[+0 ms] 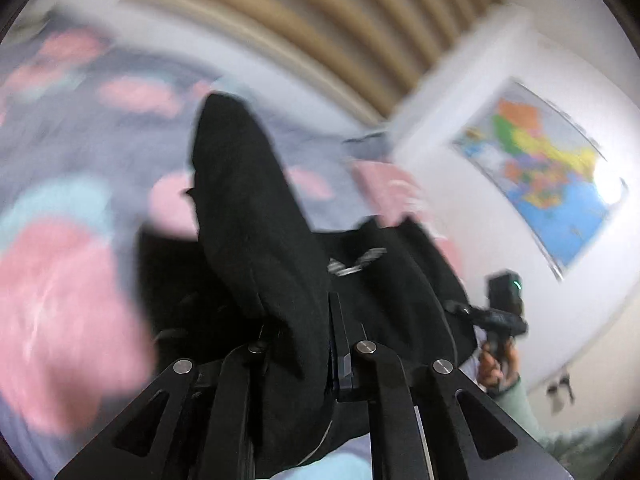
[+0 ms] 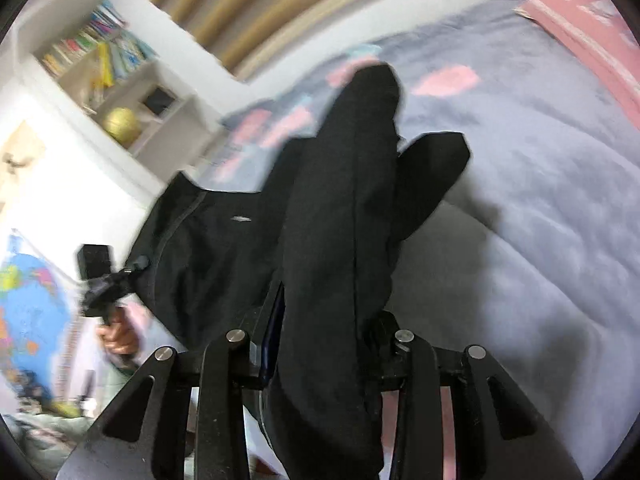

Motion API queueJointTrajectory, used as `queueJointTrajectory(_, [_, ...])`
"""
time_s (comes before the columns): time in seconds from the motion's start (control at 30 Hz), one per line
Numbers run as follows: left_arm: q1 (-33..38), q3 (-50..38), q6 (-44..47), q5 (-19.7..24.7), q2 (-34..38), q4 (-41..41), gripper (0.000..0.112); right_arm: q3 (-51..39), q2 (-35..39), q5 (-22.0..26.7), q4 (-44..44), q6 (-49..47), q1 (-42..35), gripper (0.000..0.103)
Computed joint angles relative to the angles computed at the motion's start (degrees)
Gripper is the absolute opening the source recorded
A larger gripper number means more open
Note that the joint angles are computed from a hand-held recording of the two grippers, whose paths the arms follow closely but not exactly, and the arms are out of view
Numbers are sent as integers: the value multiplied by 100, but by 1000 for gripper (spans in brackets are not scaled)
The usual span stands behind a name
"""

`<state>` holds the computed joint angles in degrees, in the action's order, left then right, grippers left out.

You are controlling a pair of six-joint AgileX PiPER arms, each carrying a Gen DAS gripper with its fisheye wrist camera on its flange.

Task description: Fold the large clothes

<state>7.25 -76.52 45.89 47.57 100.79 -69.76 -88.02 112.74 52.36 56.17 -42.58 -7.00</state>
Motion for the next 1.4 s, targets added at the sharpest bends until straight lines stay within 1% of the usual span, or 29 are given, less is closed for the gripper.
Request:
queueJointTrajectory(0.03, [174, 141, 35, -7, 134, -298, 14, 108, 48, -153, -72, 73, -36, 39])
queueJointTrajectory(0.07, [440, 260, -5, 55, 348, -629, 20, 153, 200, -125, 78, 100, -177, 40])
queueJointTrajectory(0.1, [536, 230, -63, 40, 534, -731, 23, 149, 357, -128, 202, 187, -279, 40])
queueJointTrajectory(0.13, [620, 63, -284, 81, 805, -615, 33, 98, 500, -114, 261, 267, -358, 44])
queueJointTrajectory(0.17, [690, -214, -561, 261, 1155, -463, 43, 28, 632, -87, 270, 324, -428, 49])
queueJointTrajectory(0.2, [733, -623, -933, 533, 1581, -262, 50, -92, 816, -30, 182, 496, -482, 51])
queueJointTrajectory(0.23, [728, -1033, -1291, 756, 1966, -41, 64, -185, 922, 49, 111, 639, -505, 56])
queueJointTrajectory(0.27, [755, -1540, -1580, 1142, 2426, 60, 70, -339, 1089, 203, 101, 742, -515, 62])
queueJointTrajectory(0.3, [832, -1865, -1640, 1459, 2748, 39, 70, -499, 1277, 365, 137, 742, -539, 64])
queueJointTrajectory(0.33, [868, -2180, -1714, 1738, 3060, -26, 70, -614, 1399, 398, 113, 742, -524, 65])
queueJointTrajectory(0.37, [851, -2580, -1850, 1965, 3375, -62, 70, -737, 1486, 395, 67, 808, -480, 69])
queueJointTrajectory(0.43, [801, -3111, -2102, 2171, 3728, -7, 70, -1172, 1883, 645, 159, 856, -549, 72])
queueJointTrajectory(0.47, [739, -3402, -2290, 2213, 3868, 78, 70, -1569, 2226, 899, 312, 986, -579, 72])
queueJointTrajectory(0.5, [636, -3626, -2456, 2136, 3912, 275, 70, -1891, 2483, 1064, 363, 1116, -586, 73])
queueJointTrajectory(0.53, [555, -3691, -2557, 2016, 3872, 405, 63, -2126, 2646, 1115, 376, 1258, -534, 72])
queueJointTrajectory(0.57, [489, -3594, -2545, 1840, 3747, 510, 46, -2234, 2711, 1100, 348, 1303, -513, 64])
queueJointTrajectory(0.6, [415, -3269, -2382, 1523, 3399, 613, 39, -2259, 2702, 1039, 360, 1272, -476, 59])
queueJointTrajectory(0.63, [382, -3015, -2184, 1320, 3186, 583, 35, -2162, 2583, 959, 376, 1143, -450, 49])
queueJointTrajectory(0.67, [338, -2696, -1875, 1121, 2878, 459, 32, -1971, 2393, 887, 453, 966, -444, 44])
queueJointTrajectory(0.73, [243, -2133, -1123, 927, 2241, -29, 30, -1706, 2066, 850, 602, 708, -424, 41])
queueJointTrajectory(0.77, [154, -2031, -925, 882, 1984, -98, 30, -1538, 1805, 848, 583, 564, -420, 40])
queueJointTrajectory(0.87, [-101, -2006, -940, 679, 1367, 172, 29, -1374, 1095, 720, 203, 555, -178, 40])
queueJointTrajectory(0.93, [-110, -1982, -955, 600, 1070, 222, 29, -1332, 788, 655, 129, 531, -82, 40])
queueJointTrajectory(0.97, [-60, -1978, -942, 615, 977, 169, 29, -1350, 660, 674, 140, 550, -78, 40])
queueJointTrajectory(1.07, [69, -2038, -973, 599, 841, 69, 29, -1605, 583, 787, 182, 610, -100, 40])
queueJointTrajectory(1.13, [202, -1933, -858, 618, 805, -48, 29, -1919, 664, 831, 100, 760, -22, 40])
queueJointTrajectory(1.23, [228, -1509, -536, 348, 791, -239, 29, -2447, 972, 797, -222, 1049, 162, 40])
queueJointTrajectory(1.33, [256, -1224, -216, -18, 1116, -462, 29, -2908, 1508, 827, -568, 1312, 251, 40])
queueJointTrajectory(1.4, [304, -1220, -369, -190, 1481, -393, 29, -3320, 1967, 747, -987, 1655, 401, 40])
